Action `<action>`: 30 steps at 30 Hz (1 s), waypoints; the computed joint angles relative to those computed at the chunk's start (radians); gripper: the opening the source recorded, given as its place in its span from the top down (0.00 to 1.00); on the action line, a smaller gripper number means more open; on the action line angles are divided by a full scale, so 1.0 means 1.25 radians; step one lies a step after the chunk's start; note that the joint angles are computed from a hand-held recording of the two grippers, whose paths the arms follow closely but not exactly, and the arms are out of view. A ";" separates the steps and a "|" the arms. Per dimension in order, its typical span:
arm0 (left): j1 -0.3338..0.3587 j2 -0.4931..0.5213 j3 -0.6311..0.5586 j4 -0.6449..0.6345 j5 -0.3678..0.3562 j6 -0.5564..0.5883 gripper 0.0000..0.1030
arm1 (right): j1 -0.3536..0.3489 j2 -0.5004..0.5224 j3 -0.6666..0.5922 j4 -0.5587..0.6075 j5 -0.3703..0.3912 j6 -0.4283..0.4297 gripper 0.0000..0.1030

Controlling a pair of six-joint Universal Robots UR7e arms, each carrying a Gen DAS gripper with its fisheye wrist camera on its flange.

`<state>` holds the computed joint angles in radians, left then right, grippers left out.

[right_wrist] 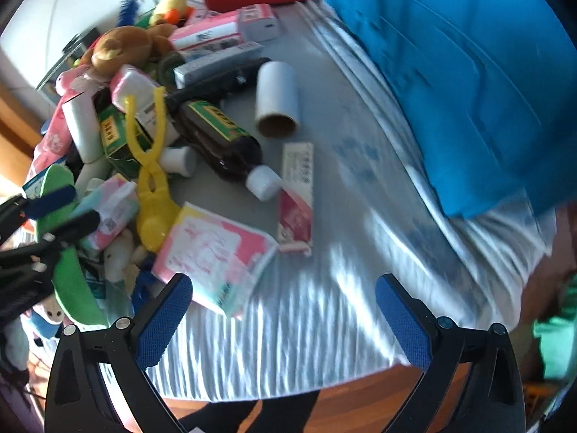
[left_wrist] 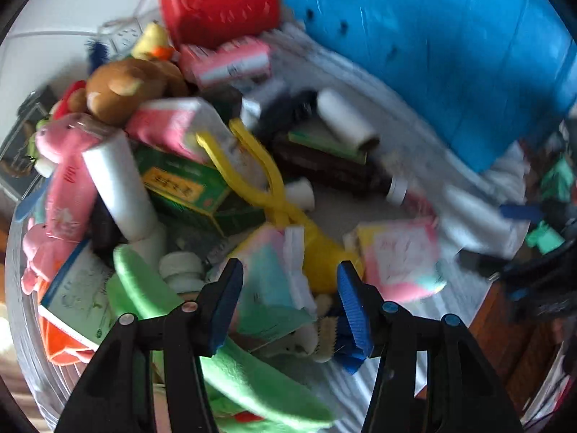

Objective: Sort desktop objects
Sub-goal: 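Reach the left gripper to the pink-teal tissue pack while the right reaches the pink pad packet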

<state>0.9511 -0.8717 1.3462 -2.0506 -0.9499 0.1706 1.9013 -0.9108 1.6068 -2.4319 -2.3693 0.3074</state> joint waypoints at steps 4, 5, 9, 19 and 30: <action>0.020 0.006 -0.007 0.038 0.022 0.010 0.43 | 0.000 0.002 0.021 -0.016 0.015 0.030 0.00; 0.026 0.005 -0.015 0.051 0.014 0.005 0.39 | 0.000 0.007 0.024 -0.025 0.024 0.035 0.00; 0.036 -0.001 -0.002 0.040 0.006 0.032 0.32 | 0.003 0.042 0.004 -0.034 0.032 0.049 0.00; 0.049 0.044 -0.032 0.010 0.029 0.041 0.28 | -0.013 0.114 -0.056 -0.023 0.036 0.118 0.00; 0.065 0.050 -0.059 0.026 -0.009 0.029 0.26 | -0.007 0.121 -0.064 0.002 0.001 0.116 0.00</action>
<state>1.0323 -0.8092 1.2721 -2.0183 -0.9615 0.2063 1.8932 -0.7597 1.5272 -2.4294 -2.3675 0.4529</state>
